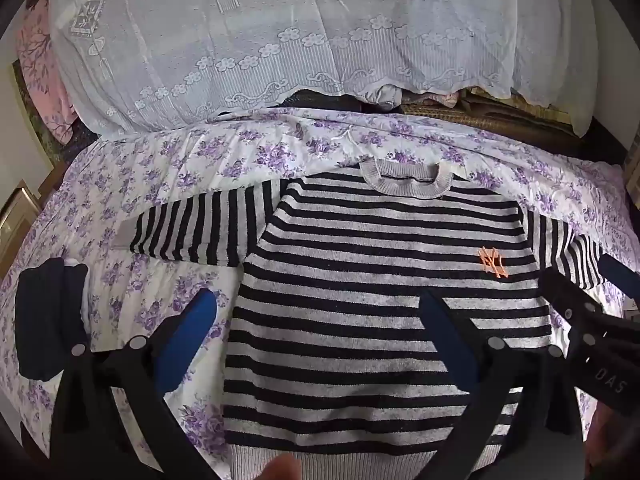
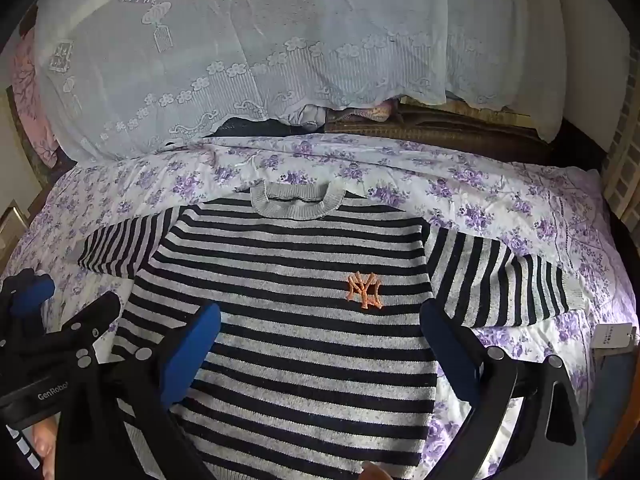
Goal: Fold small clothes
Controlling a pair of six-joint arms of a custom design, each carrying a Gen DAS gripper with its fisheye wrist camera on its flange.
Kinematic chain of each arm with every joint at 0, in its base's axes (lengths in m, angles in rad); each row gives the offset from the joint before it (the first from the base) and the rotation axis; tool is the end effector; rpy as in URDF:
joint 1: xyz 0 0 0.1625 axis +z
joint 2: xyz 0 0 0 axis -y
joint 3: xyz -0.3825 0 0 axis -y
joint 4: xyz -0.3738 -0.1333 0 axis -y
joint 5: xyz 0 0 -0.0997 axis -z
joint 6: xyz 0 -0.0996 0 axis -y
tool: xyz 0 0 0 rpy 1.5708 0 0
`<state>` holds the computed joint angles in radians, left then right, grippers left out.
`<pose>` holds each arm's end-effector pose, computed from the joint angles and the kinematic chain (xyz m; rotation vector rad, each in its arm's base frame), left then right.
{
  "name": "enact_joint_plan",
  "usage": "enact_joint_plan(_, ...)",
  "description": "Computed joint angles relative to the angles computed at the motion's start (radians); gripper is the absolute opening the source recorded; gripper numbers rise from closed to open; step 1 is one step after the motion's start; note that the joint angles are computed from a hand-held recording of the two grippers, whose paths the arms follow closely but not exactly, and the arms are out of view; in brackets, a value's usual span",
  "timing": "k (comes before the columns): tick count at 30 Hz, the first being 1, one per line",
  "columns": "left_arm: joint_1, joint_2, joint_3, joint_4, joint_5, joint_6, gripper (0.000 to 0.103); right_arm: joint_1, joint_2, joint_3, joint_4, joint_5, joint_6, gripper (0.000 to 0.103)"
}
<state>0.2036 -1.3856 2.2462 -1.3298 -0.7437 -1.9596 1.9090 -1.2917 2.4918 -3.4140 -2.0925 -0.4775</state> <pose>-0.2511 -0.2628 0.1356 -0.0659 2.0011 -0.9545 0.2025 -0.3235 0.1725 0.7800 -2.3604 0.7768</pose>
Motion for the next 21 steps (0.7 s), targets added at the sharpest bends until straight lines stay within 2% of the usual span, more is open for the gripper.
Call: enact_joint_plan(21,0.001,0.004,-0.005,0.007,-0.004,0.002,0.099,0.008,0.001,0.006,-0.015,-0.002,-0.002,0.100)
